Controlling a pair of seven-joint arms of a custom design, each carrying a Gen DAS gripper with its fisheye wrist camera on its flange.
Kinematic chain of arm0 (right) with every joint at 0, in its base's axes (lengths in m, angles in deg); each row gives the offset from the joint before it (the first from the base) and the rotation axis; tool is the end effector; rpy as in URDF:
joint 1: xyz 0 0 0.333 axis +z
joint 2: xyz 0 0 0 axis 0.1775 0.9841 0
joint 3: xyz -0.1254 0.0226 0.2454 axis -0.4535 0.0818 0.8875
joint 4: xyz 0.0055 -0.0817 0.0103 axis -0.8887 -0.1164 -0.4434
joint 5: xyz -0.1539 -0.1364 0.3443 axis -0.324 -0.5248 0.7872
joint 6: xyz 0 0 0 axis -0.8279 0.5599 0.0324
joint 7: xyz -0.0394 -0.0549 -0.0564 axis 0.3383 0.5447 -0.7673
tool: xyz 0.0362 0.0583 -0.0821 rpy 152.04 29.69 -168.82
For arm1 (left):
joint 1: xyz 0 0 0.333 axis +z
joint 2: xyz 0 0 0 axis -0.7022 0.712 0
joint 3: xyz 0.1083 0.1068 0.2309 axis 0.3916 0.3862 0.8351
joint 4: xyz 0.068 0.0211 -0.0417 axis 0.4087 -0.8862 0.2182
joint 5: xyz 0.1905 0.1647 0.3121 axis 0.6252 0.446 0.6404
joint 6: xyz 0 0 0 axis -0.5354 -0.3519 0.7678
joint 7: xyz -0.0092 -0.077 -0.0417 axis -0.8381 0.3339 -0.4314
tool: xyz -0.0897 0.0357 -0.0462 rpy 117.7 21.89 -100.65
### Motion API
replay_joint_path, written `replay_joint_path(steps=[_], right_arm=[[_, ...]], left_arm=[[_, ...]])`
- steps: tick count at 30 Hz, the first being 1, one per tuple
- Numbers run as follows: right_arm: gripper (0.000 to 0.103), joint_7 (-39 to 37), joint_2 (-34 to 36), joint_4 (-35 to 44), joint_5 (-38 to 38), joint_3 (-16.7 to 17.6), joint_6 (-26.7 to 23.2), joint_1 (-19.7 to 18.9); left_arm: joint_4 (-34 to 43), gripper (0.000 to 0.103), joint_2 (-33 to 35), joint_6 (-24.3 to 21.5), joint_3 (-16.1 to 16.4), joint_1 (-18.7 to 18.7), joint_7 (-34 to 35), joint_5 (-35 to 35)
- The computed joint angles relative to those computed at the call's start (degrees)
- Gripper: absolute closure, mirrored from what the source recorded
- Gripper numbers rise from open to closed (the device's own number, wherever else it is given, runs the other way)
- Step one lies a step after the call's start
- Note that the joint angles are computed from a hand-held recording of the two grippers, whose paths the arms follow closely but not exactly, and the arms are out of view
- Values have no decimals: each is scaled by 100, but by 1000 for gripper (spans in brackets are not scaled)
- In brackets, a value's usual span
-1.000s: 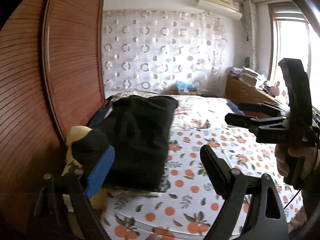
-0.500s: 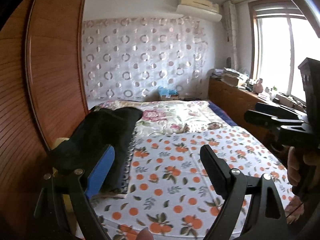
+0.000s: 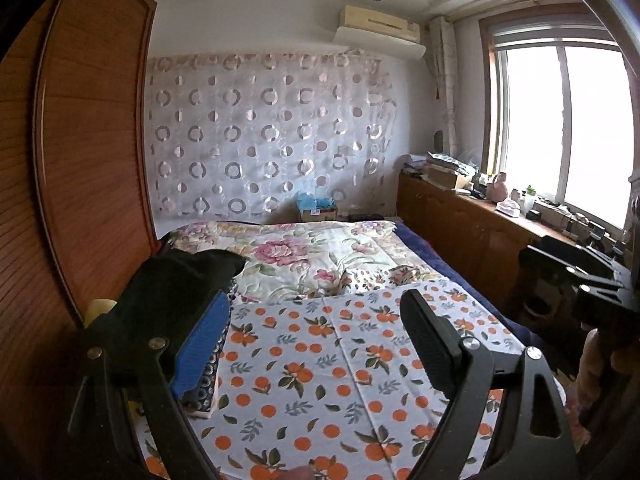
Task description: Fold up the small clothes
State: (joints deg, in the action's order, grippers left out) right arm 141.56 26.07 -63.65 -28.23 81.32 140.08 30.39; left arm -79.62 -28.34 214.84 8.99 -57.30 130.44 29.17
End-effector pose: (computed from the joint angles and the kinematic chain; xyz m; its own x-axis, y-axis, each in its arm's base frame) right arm 0.5470 0.2769 0.6095 -0.2655 -0.9638 -0.0258 -0.2433 0.0928 -0.9655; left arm 0.5903 -0.2474 0.6104 -0.6108 -0.7906 0.0433 -0.3205 0.1969 -0.9266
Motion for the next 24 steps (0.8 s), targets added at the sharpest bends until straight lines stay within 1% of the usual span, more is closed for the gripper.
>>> replay_joint_path(steps=[5,7,10,12,14,24], right_arm=[[22,344,-3,-60,-230,88,-280,108],[22,399,54,-15,-272,113,-414,162],[22,501,78,-33,-299,121,-483,230],[22,525,69,-53,-314,142,-590,280],[22,565,-7,-150,-333,109,-529,262],[22,535,-93,-221,-272,146,-565,238]], left_arm=[[59,15,5,41,-32,-20,5,-7],[65,15,5,49,-44,-20,75,-103],[26,15,-18,63,-40,-22,110,-147],[18,15,-20,82,-29,-33,86,-103],[7,15,-18,101,-22,-27,108,-109],[21,15,-14,83,-20,-20,138,-134]])
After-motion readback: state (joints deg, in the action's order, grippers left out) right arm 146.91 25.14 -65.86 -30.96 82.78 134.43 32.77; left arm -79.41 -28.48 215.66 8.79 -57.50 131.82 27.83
